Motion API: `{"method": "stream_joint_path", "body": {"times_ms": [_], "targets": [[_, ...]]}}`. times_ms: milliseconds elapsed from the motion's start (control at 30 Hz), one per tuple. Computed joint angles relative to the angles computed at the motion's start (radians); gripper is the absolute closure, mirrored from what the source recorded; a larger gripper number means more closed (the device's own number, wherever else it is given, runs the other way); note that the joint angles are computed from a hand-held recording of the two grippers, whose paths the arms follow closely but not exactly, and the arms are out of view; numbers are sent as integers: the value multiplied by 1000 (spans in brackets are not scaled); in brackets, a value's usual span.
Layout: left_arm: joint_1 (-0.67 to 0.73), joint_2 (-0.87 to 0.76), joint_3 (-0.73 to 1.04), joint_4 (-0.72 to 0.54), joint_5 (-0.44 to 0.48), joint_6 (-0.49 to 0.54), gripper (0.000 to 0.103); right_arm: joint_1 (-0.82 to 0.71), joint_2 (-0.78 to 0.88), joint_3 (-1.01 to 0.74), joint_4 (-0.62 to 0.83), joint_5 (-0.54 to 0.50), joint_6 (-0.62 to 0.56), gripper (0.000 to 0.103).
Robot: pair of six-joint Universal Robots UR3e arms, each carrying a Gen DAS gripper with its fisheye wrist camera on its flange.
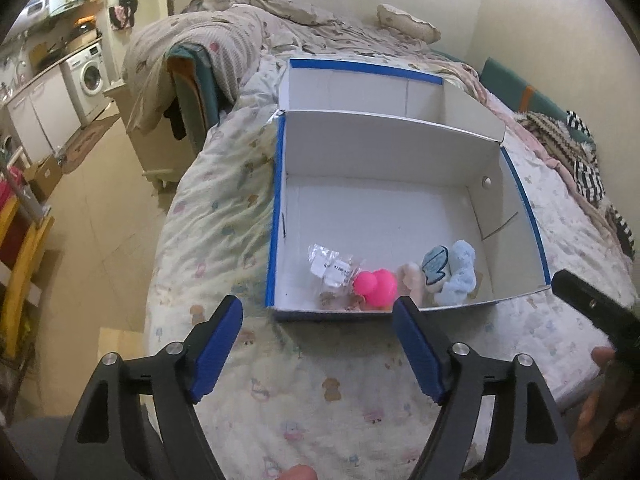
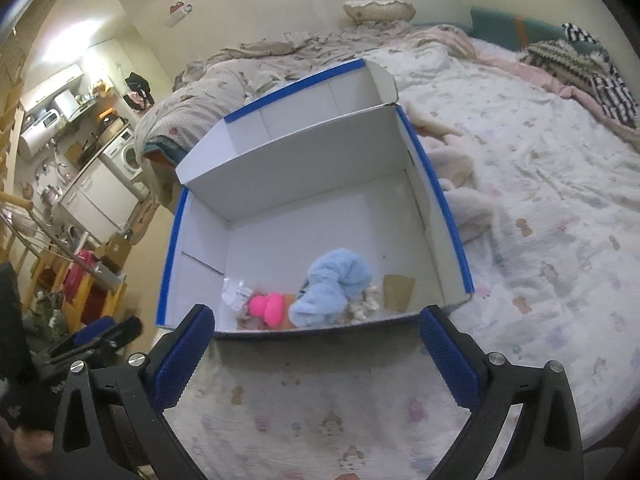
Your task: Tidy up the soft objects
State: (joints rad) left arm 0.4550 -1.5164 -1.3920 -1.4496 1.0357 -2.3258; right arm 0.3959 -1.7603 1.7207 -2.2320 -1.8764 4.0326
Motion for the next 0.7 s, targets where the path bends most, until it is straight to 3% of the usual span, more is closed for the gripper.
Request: {"method": "stream_joint_path", "body": {"times_ms": [67, 200, 367, 700], "targets": [[38, 30, -51, 31, -38, 5, 26, 38, 17, 3, -11, -56, 2, 0], [104, 119, -198, 186, -129, -4, 7, 110, 74, -51, 9, -177, -42, 0], [138, 183, -278, 227, -198, 70, 4, 144, 90, -51, -47, -250, -73, 0], [116, 169, -279, 256, -199, 28, 4, 139, 97, -56, -49, -271, -71, 0]]}}
